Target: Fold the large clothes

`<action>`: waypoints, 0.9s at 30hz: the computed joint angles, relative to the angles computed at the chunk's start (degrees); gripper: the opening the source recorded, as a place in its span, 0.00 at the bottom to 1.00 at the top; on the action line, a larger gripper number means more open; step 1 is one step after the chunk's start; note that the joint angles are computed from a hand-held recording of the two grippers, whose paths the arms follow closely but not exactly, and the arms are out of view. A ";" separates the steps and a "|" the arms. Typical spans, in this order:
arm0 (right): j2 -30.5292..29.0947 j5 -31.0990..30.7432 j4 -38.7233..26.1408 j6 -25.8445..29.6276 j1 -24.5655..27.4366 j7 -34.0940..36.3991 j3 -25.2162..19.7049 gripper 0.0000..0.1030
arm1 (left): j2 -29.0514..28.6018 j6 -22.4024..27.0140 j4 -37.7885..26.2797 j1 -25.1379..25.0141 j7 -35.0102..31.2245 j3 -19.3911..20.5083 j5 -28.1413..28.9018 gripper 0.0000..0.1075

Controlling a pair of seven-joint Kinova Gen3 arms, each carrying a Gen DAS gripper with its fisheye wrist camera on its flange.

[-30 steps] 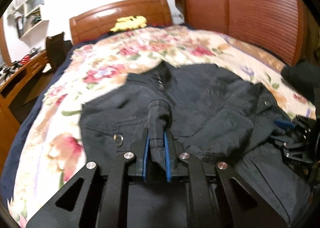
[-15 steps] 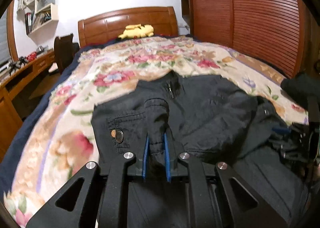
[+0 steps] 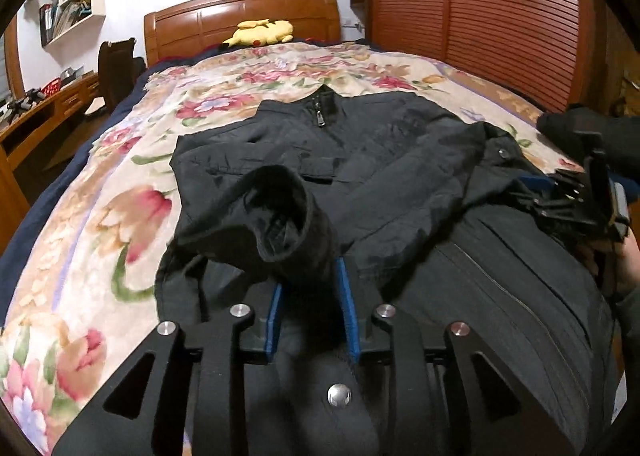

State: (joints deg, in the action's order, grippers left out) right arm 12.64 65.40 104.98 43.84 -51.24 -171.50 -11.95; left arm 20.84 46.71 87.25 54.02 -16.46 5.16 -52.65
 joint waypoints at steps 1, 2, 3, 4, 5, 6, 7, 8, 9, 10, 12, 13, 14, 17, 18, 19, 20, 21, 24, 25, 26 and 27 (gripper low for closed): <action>-0.02 -0.11 -0.04 -0.05 0.09 0.23 0.00 0.53 | -0.54 0.35 0.57 0.68 0.83 -0.23 -0.78 0.31; 0.01 -0.21 -0.11 -0.05 0.13 0.38 0.00 0.53 | -1.14 0.52 1.12 1.08 1.65 -0.31 -1.60 0.34; 0.02 -0.28 -0.16 -0.07 0.15 0.47 0.00 0.53 | -2.08 0.29 2.08 1.34 2.85 -0.36 -2.69 0.38; 0.02 -0.30 -0.17 -0.12 0.16 0.48 0.02 0.53 | -2.79 0.33 2.62 1.36 3.83 -0.18 -3.57 0.39; -0.03 -0.34 -0.14 -0.17 0.20 0.58 0.04 0.53 | -3.26 0.45 3.04 1.19 4.65 0.10 -4.30 0.40; -0.03 -0.34 -0.14 -0.17 0.20 0.58 0.05 0.53 | -3.81 0.72 3.25 0.86 5.20 0.37 -4.97 0.41; -0.03 -0.34 -0.14 -0.17 0.19 0.58 0.06 0.53 | -4.09 1.08 3.34 0.49 5.59 0.70 -5.55 0.41; -0.03 -0.35 -0.14 -0.17 0.19 0.58 0.06 0.53 | -4.24 1.47 3.30 -0.01 5.59 1.09 -5.79 0.44; -0.03 -0.35 -0.14 -0.17 0.18 0.58 0.07 0.53 | -4.32 1.73 3.05 -0.76 5.22 1.44 -5.63 0.51; -0.03 -0.35 -0.14 -0.17 0.18 0.58 0.07 0.53 | -4.48 1.30 3.09 -1.60 5.05 1.72 -5.30 0.55; -0.02 -0.37 -0.17 -0.15 0.17 0.61 0.07 0.53 | -4.61 0.80 3.20 -2.68 5.34 1.89 -5.25 0.71; -0.02 -0.37 -0.17 -0.15 0.17 0.61 0.07 0.53 | -4.45 0.77 3.06 -3.13 5.26 1.95 -5.19 0.71; -0.02 -0.37 -0.17 -0.15 0.17 0.61 0.07 0.53 | -4.15 0.63 2.61 -3.88 4.40 2.09 -4.50 0.71; -0.01 -0.42 -0.21 -0.19 0.18 0.66 0.08 0.53 | -3.62 -0.57 2.20 -5.30 4.12 1.79 -2.61 0.71; -0.01 -0.42 -0.21 -0.19 0.18 0.66 0.08 0.53 | -3.66 -1.15 2.32 -5.55 4.26 1.67 -2.01 0.71; 0.00 -0.43 -0.24 -0.16 0.16 0.67 0.08 0.53 | -3.75 -2.16 2.57 -6.03 4.21 1.62 -1.18 0.71; 0.00 -0.43 -0.24 -0.17 0.16 0.67 0.09 0.53 | -3.80 -2.92 2.82 -6.26 4.14 1.55 -0.61 0.71; -0.01 -0.45 -0.24 -0.27 0.19 0.67 0.10 0.53 | -3.90 -3.54 3.12 -6.34 4.09 1.46 -0.21 0.71; -0.10 -0.51 -0.03 -0.60 0.31 0.64 0.11 0.53 | -3.43 -4.19 2.86 -6.17 2.91 1.56 1.14 0.65; -0.08 -0.52 -0.02 -0.62 0.30 0.61 0.10 0.53 | -3.21 -4.23 2.65 -6.19 2.08 1.70 2.00 0.62; -0.10 -0.54 0.00 -0.64 0.32 0.62 0.11 0.53 | -2.89 -4.01 2.25 -6.17 1.26 1.80 2.99 0.57; -0.11 -0.50 0.02 -0.63 0.29 0.56 0.11 0.53 | -2.72 -4.24 2.16 -6.25 0.52 1.84 4.00 0.53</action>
